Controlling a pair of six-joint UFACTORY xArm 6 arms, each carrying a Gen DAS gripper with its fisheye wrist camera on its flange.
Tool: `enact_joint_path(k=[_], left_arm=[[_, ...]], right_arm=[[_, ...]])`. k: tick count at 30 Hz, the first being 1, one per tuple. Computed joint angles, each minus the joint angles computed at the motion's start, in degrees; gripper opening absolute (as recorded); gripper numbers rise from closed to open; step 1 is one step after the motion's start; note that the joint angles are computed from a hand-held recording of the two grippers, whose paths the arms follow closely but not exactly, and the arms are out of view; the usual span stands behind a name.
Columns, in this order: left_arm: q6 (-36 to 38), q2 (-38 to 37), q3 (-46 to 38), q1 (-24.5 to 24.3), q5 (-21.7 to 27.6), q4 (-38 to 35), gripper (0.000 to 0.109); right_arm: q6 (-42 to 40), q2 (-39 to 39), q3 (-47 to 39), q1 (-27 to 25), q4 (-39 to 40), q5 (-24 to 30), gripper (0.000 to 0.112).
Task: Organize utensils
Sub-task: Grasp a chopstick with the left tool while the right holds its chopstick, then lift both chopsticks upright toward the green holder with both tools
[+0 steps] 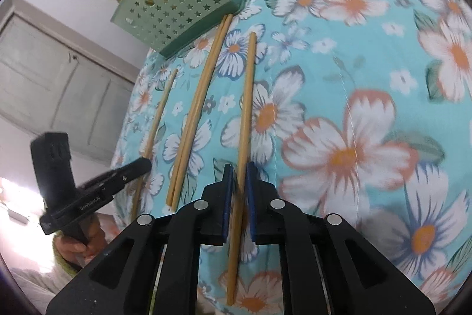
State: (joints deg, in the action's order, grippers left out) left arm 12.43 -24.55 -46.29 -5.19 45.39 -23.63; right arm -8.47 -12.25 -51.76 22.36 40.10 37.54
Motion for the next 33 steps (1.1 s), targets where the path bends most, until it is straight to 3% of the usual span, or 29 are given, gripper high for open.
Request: enact_joint_path(k=[9,18,26,33], left_arm=[[-1.71,12.08,-10.47,-1.31,-2.03,5.65,0.010],[-2.18,17.82,-15.53,-1.81,-4.48,7.82,0.010],[-10.79,18.57,-15.74,-4.22,-8.31,17.70,0.007],[-16.23,13.18,-12.13,-6.08,-11.71,28.09,0.006]], right_arm=[[2.65,10.87,-11.60,0.17,-6.93,-0.23,0.012],[5.73,19.63,-21.06,0.55,-10.46,-0.50,0.006],[4.90,17.40,-18.33,-0.12,-7.40,-1.73,0.005],[-0.18,10.69,-13.76,-2.35,-2.25,-1.09,0.004]])
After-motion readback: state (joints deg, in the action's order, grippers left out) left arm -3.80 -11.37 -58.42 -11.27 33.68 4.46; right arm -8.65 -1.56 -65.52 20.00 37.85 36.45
